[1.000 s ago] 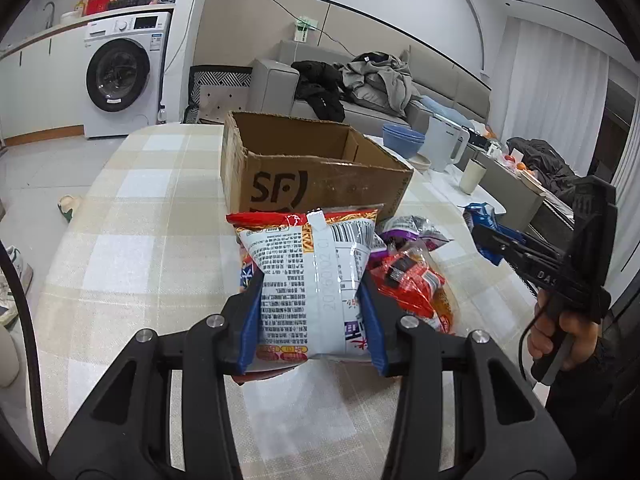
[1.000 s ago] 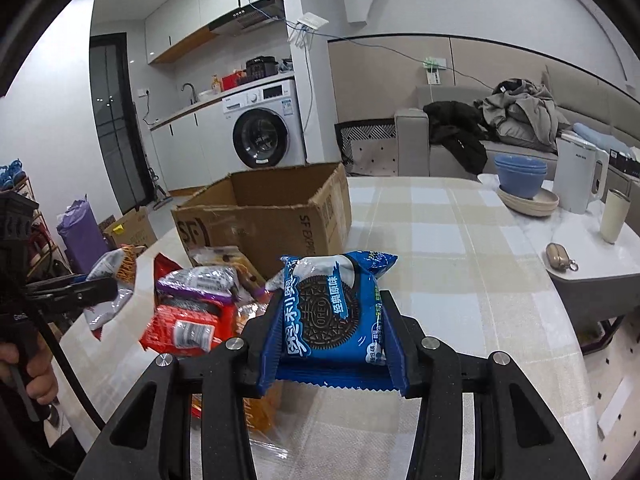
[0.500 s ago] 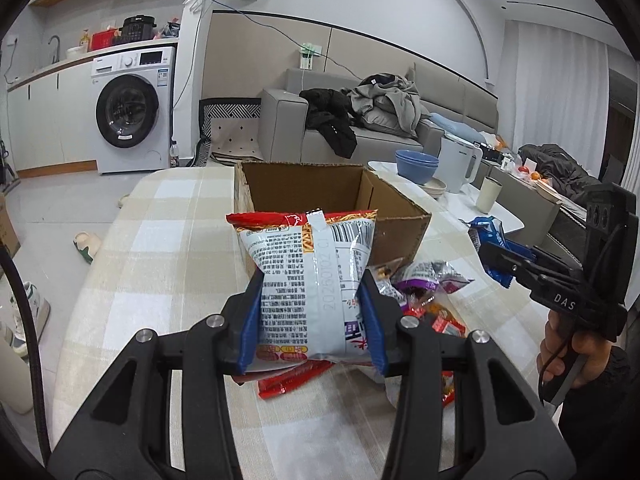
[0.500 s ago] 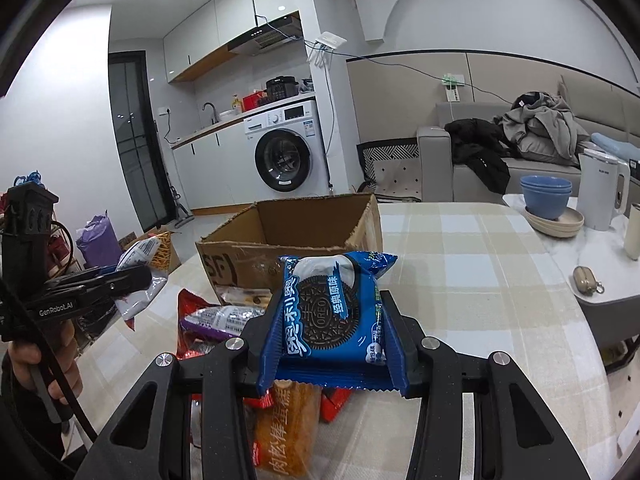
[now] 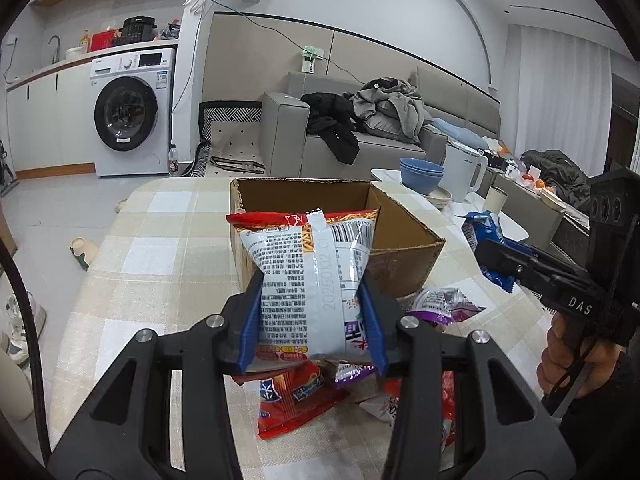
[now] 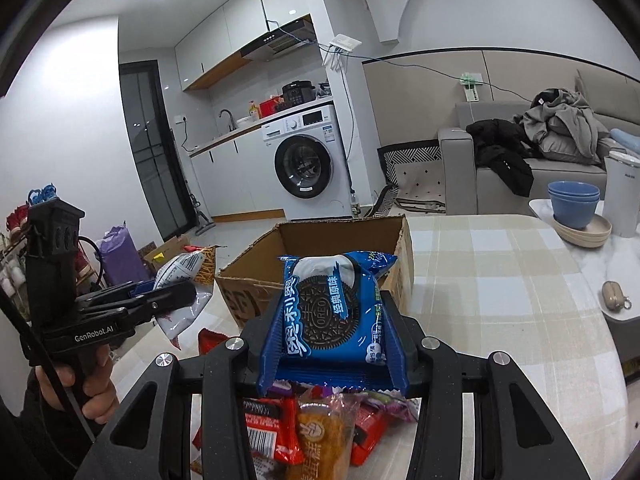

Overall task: Organize snacks
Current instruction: 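Carry the white chip bag and Oreo pack over the box with both grippers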

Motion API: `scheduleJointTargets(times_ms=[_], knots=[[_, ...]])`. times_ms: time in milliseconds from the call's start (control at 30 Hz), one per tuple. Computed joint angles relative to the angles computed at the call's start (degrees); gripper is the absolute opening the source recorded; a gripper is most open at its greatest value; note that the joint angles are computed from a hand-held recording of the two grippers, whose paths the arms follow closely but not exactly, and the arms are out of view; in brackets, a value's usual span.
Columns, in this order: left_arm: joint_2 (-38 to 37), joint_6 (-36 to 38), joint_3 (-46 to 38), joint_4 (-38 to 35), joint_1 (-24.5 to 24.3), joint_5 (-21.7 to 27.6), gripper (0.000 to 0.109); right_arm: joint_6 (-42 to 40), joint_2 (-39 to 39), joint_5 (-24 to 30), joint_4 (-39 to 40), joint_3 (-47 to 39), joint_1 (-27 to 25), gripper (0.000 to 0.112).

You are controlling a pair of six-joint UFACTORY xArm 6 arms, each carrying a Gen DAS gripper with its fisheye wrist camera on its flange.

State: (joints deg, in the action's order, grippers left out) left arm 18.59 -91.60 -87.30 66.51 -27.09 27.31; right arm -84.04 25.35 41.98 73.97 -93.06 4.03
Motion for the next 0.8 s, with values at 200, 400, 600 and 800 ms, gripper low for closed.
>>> scheduleJointTargets(times_ms=[200, 400, 600, 800], knots=[[2.79, 1.98, -4.10, -1.38, 1.22, -0.34, 0.040, 1.19, 1.94, -0.26, -1.60, -3.29, 1.14, 0.045], [6.43, 5.73, -9.38, -3.45, 2.05, -0.44, 0.040, 3.64, 4.53, -0.92, -4.94, -7.20, 2.73, 0.045], [10.09, 10.33, -14.71, -6.68, 2.74, -0.24, 0.041, 6.64, 7.36, -1.18, -8.19, -11.34, 4.05, 0.045], [14.26, 15.69, -20.77, -11.82, 3.98, -0.31, 0.041, 10.41, 11.15, -1.07, -11.12, -17.20, 4.92, 0.045]])
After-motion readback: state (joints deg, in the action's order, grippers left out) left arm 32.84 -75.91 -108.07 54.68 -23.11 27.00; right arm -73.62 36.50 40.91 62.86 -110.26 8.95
